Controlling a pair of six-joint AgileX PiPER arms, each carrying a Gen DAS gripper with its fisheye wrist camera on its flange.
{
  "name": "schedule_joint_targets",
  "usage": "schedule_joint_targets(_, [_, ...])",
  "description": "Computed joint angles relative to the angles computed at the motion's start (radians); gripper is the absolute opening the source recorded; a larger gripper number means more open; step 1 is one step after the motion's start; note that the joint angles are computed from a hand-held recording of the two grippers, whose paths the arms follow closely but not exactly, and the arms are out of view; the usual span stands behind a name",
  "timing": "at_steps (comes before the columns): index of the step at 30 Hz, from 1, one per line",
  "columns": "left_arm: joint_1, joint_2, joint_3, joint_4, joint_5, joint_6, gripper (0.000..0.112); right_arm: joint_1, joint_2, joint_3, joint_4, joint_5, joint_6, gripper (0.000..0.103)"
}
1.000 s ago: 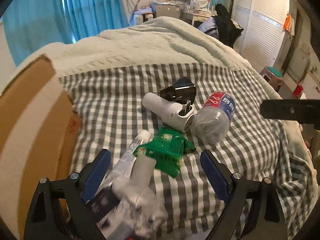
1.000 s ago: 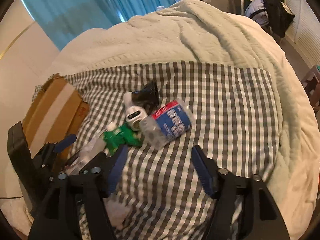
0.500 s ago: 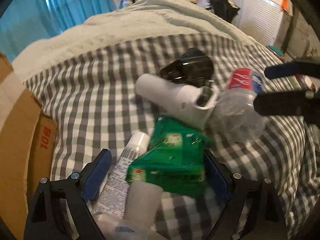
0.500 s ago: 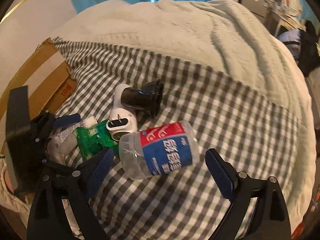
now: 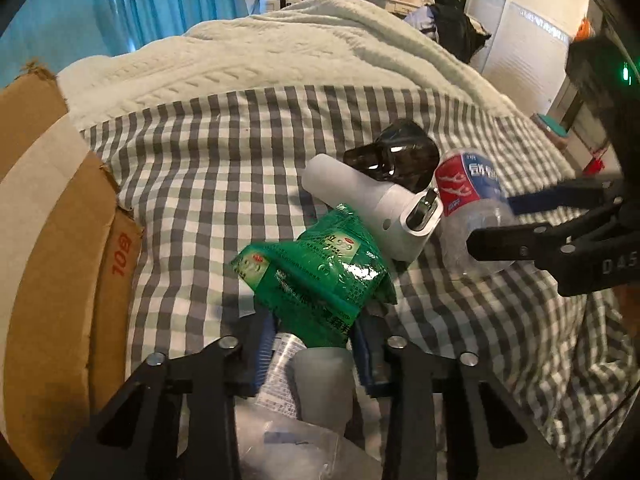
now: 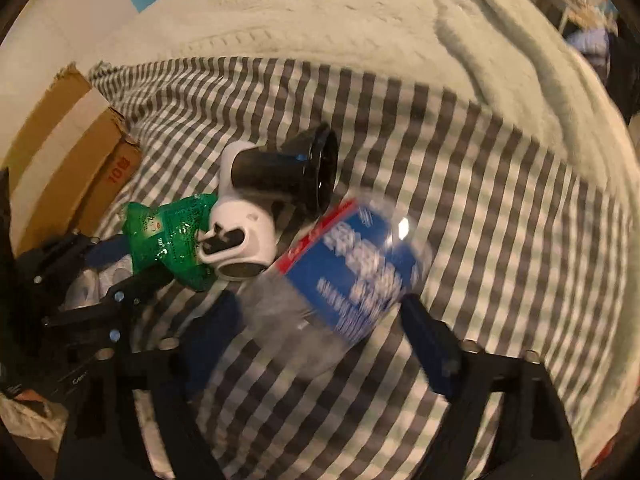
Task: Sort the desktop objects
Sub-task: 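Grasp the green packet with the left gripper while the right grasps the clear blue-label bottle, then carry the green packet and bottle into the cardboard box and release both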
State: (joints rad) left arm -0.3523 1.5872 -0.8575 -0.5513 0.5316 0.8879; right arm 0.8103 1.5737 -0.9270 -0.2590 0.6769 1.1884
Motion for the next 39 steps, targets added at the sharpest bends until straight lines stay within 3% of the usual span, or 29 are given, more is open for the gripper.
schedule_joint_targets(3, [0.025, -0.028, 0.002, -0.033, 0.051, 0.031, 0.024, 0.026, -0.052, 0.043, -0.006, -0.009, 0.055, 0.063])
schedule_joint_targets(9, [0.031, -0.101, 0.014, -0.059, 0.133, 0.064, 0.024, 0.086, -0.171, 0.091, -0.01, 0.058, 0.129, 0.039])
schedule_joint_targets(12, [0.015, -0.102, 0.009, -0.045, 0.125, 0.037, 0.024, 0.114, -0.216, 0.103, -0.048, 0.104, 0.213, 0.043])
schedule_joint_targets(14, [0.001, -0.077, -0.004, -0.024, 0.116, -0.006, 0.024, 0.101, -0.222, 0.101, -0.045, 0.103, 0.235, 0.058])
schedule_joint_targets(17, [-0.004, -0.053, -0.003, -0.024, 0.095, -0.025, 0.024, 0.036, -0.209, 0.114, -0.021, -0.003, 0.249, 0.065])
schedule_joint_targets(19, [-0.004, -0.051, 0.002, -0.028, 0.079, -0.022, 0.024, -0.033, -0.192, 0.145, 0.047, -0.127, 0.234, 0.068])
schedule_joint_targets(21, [0.003, -0.049, 0.003, -0.031, 0.073, -0.023, 0.024, -0.087, -0.145, 0.147, 0.141, -0.196, 0.168, 0.068])
schedule_joint_targets(25, [0.017, -0.043, -0.006, -0.036, 0.07, -0.021, 0.024, -0.129, -0.031, 0.099, 0.208, -0.193, 0.07, 0.068])
schedule_joint_targets(28, [0.026, -0.041, -0.013, -0.041, 0.076, -0.016, 0.024, -0.163, 0.009, 0.116, 0.328, -0.269, -0.042, 0.07])
schedule_joint_targets(30, [0.032, -0.045, -0.016, -0.04, 0.083, -0.02, 0.024, -0.167, 0.017, 0.116, 0.356, -0.277, -0.067, 0.068])
schedule_joint_targets(36, [0.059, -0.104, -0.016, -0.046, 0.135, -0.017, 0.024, -0.106, -0.087, 0.172, 0.34, -0.274, 0.01, 0.067])
schedule_joint_targets(39, [0.081, -0.16, -0.015, -0.065, 0.18, -0.003, 0.024, -0.037, -0.165, 0.169, 0.235, -0.228, 0.165, 0.065])
